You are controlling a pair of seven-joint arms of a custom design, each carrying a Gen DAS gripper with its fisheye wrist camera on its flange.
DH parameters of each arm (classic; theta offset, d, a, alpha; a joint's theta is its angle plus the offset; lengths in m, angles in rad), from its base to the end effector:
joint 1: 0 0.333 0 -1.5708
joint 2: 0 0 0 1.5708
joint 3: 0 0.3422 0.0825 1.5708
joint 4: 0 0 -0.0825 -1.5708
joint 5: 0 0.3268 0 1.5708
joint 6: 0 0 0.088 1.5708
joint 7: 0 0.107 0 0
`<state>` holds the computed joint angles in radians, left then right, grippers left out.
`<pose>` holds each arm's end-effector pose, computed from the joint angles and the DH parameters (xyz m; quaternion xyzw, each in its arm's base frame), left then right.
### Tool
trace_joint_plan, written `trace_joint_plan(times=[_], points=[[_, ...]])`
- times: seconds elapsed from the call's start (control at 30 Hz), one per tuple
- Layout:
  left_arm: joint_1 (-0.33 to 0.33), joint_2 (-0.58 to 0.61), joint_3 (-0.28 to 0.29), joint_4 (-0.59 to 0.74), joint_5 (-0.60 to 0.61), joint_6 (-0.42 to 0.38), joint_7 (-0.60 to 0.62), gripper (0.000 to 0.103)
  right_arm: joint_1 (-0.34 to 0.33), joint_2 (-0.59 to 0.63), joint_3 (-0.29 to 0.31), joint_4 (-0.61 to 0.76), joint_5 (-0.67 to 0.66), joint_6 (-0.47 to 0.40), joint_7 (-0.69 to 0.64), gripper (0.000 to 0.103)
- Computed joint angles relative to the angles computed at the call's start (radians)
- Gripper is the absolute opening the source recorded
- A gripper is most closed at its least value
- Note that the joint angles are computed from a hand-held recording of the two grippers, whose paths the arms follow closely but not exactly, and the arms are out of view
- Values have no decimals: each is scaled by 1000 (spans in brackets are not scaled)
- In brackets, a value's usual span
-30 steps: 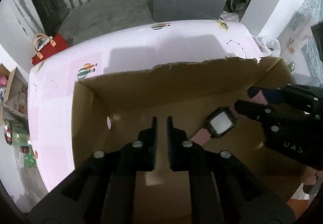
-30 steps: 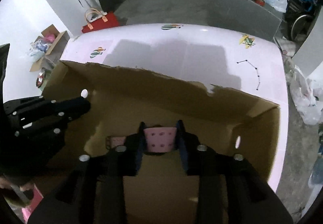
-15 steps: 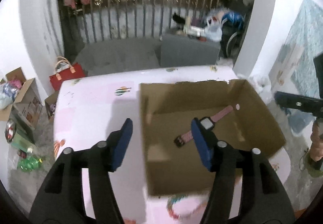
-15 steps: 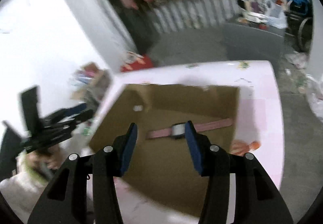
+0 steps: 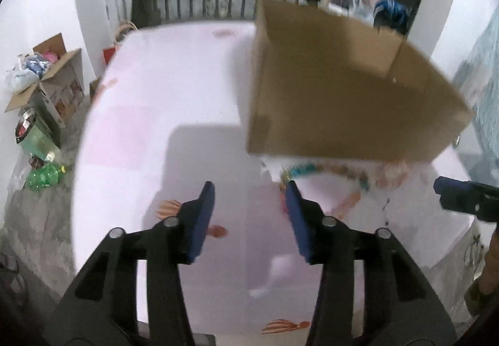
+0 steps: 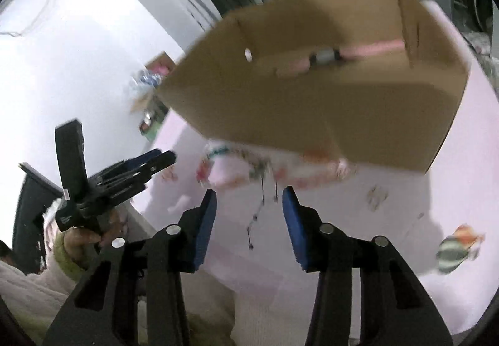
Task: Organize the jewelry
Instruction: 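Move both tools back to the multicolour bead bracelet on the table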
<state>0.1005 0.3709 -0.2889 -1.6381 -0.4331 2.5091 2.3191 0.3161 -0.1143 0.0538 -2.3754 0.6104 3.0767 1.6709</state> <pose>0.6519 -0.0894 0.5137 -0.4398 0.8379 -0.3042 0.1094 0.4606 0.1299 0.5176 -0.5357 0.7426 -0.0840 0.3932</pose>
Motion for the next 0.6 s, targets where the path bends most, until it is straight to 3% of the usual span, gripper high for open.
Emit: trace_joint_plan(times=[0.03,0.13,0.27,0.33,0.4,0.53,0.6], points=[[-8,0,2,-10,11,10,-4,40,-1,6,3,2,-7,-4,5,44],[-53,13,19,-21,84,67,-43,39,-65,16,48,3,-190,-13,138,44],[-84,35,29,-12,180,84,-111,31,-66,22,43,10,-251,-9,176,44],[-77,33,15,-20,198,104,-110,17,-93,25,57,11,-332,-6,239,44],[-63,25,-2,-38,197,115,-96,8,-119,25,81,8,-426,1,319,44],[-24,10,-34,-64,153,112,-48,8,-149,33,96,17,-565,3,420,44],[5,-4,-52,-83,101,102,1,8,-128,38,73,22,-551,5,383,43]])
